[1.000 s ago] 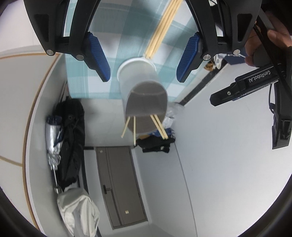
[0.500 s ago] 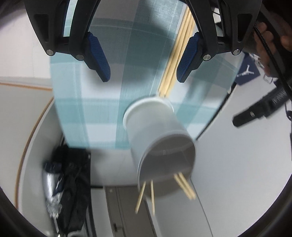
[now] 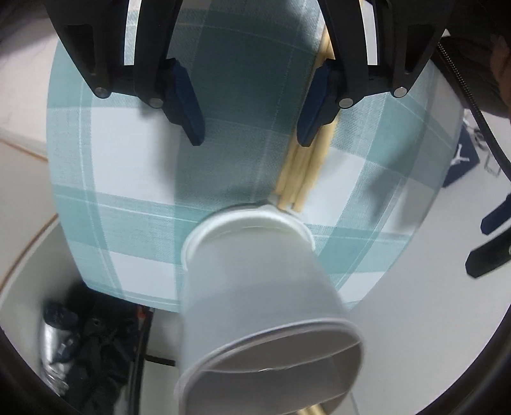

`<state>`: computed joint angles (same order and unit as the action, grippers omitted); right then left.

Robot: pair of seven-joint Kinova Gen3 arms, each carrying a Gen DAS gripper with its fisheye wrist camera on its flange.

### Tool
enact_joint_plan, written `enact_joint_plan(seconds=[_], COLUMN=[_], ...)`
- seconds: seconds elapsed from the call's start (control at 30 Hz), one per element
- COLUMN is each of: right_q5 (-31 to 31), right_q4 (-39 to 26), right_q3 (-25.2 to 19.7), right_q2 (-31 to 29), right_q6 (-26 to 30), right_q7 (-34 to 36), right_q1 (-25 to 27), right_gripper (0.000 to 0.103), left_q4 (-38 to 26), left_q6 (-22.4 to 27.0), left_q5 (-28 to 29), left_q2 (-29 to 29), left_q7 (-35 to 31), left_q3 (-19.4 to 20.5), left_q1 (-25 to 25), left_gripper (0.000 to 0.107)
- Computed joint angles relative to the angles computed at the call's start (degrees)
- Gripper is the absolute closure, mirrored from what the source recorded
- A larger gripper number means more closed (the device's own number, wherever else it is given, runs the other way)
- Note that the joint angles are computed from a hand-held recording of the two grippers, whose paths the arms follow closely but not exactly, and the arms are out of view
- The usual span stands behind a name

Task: Organize utensils
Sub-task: 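Move both open grippers back down to the wooden chopstick bundle, then close the right gripper on one chopstick while the left gripper grasps another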

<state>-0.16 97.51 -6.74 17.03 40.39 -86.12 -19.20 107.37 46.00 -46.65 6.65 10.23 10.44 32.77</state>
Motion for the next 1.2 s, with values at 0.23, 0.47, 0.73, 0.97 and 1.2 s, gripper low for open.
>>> enact_joint_plan(seconds=[0.23, 0.47, 0.73, 0.97, 1.2], right_q5=[0.86, -0.09, 2.44, 9.62, 6.92], right_q4=[0.43, -0.01, -0.7, -1.52, -2.93], right_q3=[-0.17, -0.4, 0.17, 0.97, -0.53], right_q2=[-0.08, -0.25, -0.3, 0.19, 1.19], right_q6=[-0.07, 0.99, 1.8, 3.24, 3.06], right_q7=[-0.09, -0.01, -1.67, -7.69, -3.78], right_q1=[-1.12, -0.89, -2.81, -7.85, -5.48], right_gripper=[0.052, 0.065, 0.069, 0.072, 0.094], left_q4=[-0.14, -0.42, -0.56, -0.8, -0.65], left_q6=[-0.54, 0.04, 0.67, 0.89, 0.49], left_q5=[1.97, 2.0, 1.68, 3.8, 4.77], left_q2=[-0.12, 0.23, 0.07, -0.18, -0.4], left_q7=[-0.94, -1.33, -1.07, -2.17, -1.81], left_q3=[-0.23, -0.38, -0.24, -0.3, -0.45], left_q1=[-0.88, -0.59, -0.47, -1.35, -2.0], left_gripper=[0.011, 0.011, 0.011, 0.011, 0.011])
